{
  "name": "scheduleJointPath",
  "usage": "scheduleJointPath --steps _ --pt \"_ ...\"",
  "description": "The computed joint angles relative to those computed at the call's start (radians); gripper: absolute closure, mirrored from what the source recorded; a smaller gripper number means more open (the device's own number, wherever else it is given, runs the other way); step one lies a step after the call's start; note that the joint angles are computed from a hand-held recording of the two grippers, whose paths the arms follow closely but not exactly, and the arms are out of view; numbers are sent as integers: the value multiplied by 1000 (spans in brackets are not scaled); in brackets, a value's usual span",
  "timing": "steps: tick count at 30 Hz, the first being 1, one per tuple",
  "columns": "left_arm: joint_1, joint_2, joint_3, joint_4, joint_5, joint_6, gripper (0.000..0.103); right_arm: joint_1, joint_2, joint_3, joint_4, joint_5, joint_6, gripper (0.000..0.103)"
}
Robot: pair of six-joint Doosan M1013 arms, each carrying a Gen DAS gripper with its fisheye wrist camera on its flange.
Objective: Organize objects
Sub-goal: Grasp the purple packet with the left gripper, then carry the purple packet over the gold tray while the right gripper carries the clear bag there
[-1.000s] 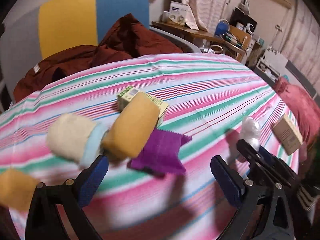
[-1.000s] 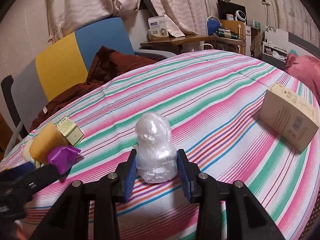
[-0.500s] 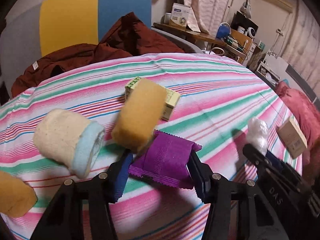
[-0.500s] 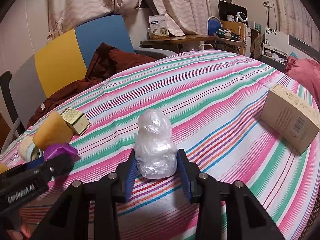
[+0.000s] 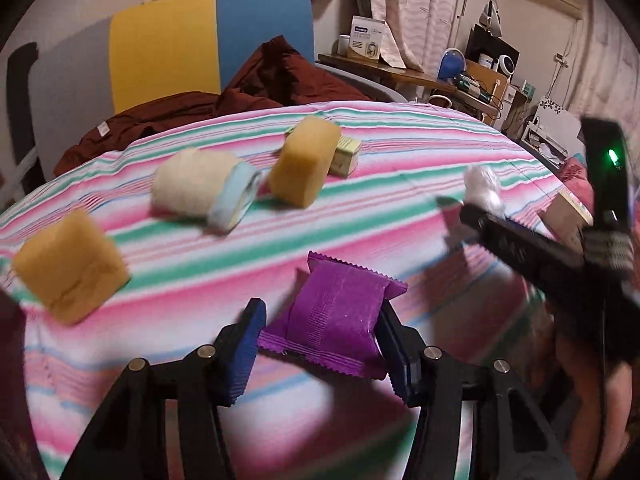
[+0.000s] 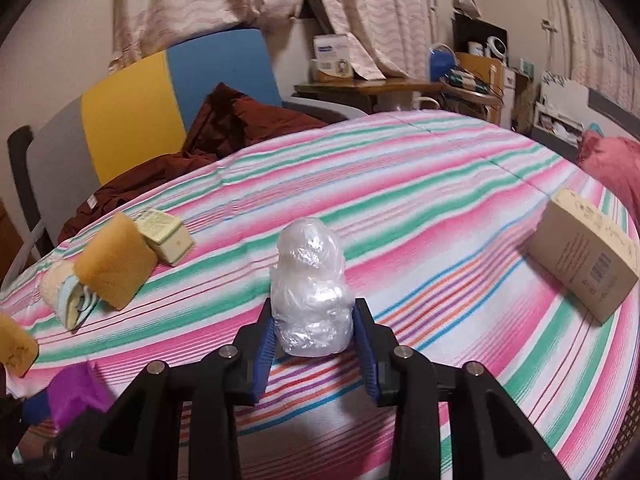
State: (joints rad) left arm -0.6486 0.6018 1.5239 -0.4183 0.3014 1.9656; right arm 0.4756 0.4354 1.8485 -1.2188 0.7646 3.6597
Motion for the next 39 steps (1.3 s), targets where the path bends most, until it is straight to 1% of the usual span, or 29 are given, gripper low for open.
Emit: scheduleJointPath --steps 3,5,6,7,9,11,12,14,16,18,19,22,25,29,31,39 --pt "1 -22 42 11 -32 1 47 13 -5 12 -104 -30 23 67" --pt "2 -32 61 32 -50 -19 47 23 -11 23 -197 -60 44 67" --pt "2 -38 72 59 -62 -54 47 25 -12 25 -220 -69 48 67" --pt "3 -44 81 93 -71 -102 47 25 -16 30 -257 -100 51 67" --pt "11 -51 92 47 -69 -73 47 22 -17 30 -285 -148 37 67" --pt "14 -61 110 65 -80 -86 47 29 -13 23 -295 -158 -4 67" --pt "16 -67 120 49 -84 -68 47 33 -10 18 -293 -156 -26 67" --pt "23 -81 141 -35 -84 0 47 36 0 0 -249 -152 -96 67" --pt "37 -97 163 -197 -69 113 47 31 8 -14 -203 -163 -151 67" --pt "49 -111 183 -313 -56 189 47 26 12 -20 -171 -169 -178 67" --pt "53 -117 192 -344 -55 212 47 24 14 -23 -155 -168 -189 67" --pt "64 -136 217 -405 -48 252 47 33 18 -32 -119 -135 -221 67" --pt "76 -162 244 -495 -52 321 47 50 29 -50 -99 -69 -268 67" --pt "91 -198 279 -616 -72 434 47 89 47 -68 -160 18 -308 67" --pt "101 -214 293 -650 -81 460 47 105 54 -73 -191 28 -342 67" --pt "148 -260 341 -801 -111 566 47 146 87 -105 -229 70 -493 67"
